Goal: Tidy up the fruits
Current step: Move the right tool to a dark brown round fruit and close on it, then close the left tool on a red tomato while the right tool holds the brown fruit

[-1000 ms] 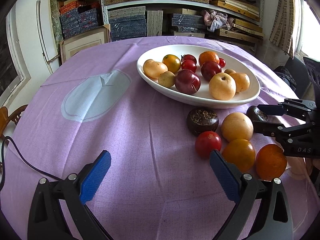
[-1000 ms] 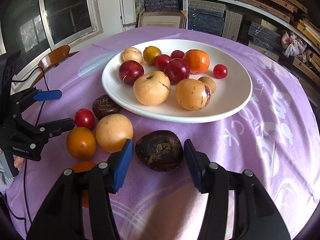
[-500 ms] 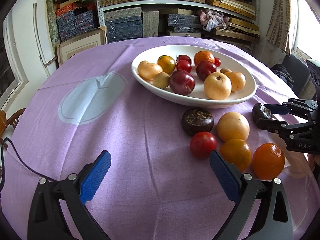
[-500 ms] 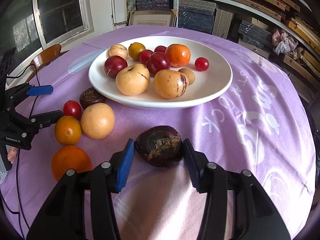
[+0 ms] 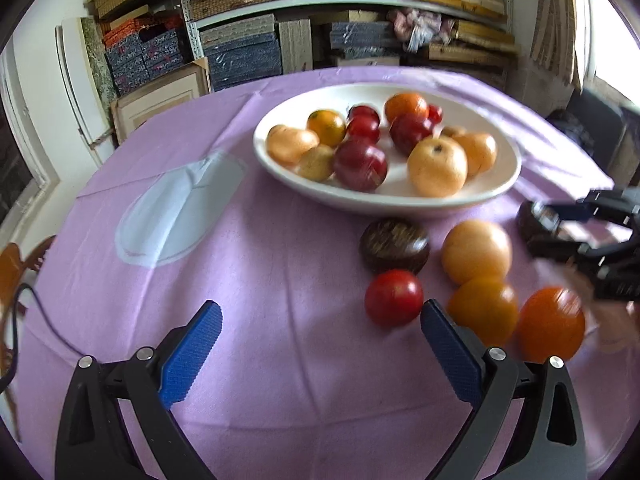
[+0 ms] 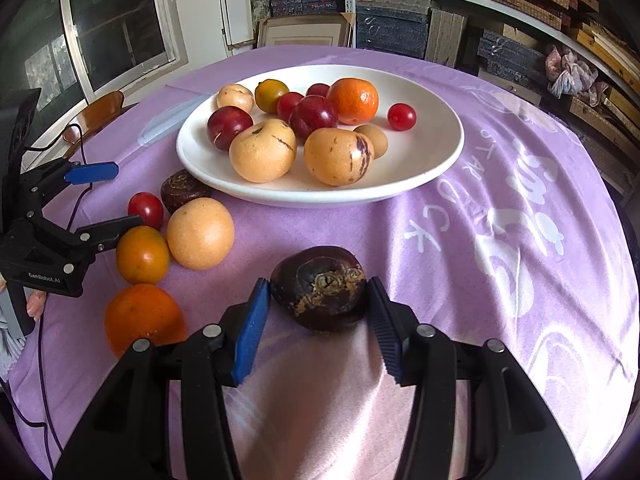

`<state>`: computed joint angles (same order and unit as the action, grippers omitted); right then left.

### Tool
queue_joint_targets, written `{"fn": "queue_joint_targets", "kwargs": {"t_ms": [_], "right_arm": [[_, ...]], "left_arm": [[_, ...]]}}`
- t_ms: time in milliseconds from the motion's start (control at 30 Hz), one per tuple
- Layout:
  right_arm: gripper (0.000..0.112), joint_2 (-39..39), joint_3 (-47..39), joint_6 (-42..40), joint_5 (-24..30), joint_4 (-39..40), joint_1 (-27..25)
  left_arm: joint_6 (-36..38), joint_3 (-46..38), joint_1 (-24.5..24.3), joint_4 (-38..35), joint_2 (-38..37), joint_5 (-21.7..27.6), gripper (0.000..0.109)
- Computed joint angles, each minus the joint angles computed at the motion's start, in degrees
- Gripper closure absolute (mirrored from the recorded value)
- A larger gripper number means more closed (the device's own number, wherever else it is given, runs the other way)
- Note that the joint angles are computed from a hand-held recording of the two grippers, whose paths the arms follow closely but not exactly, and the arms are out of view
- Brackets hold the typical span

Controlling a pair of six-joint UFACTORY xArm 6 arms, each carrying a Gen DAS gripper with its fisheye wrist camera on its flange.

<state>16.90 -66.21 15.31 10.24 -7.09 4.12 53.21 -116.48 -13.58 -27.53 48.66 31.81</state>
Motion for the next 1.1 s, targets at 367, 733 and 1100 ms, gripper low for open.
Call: {"fn": "queue_joint_targets", "kwargs": {"t_ms": [367,733,1100], "right_arm": [[0.06,0.02,0.01,-2.24,-0.15,2.53,0.16],[0.056,0.31,-0.39,-3.78,0.04,3.95,0.42],[0.057,0.22,-0.4,-1.31,0.25,0.93,0.32]], "left_arm": [[7.64,0.7,0.35,-6.95,-1.23,4.45,0.018],[7.18,-4.69,0.17,-6.94,1.65,11.1,0.059],[6.62,-9.44,0.34,-8.13,4.23,15.27,0.079]]}}
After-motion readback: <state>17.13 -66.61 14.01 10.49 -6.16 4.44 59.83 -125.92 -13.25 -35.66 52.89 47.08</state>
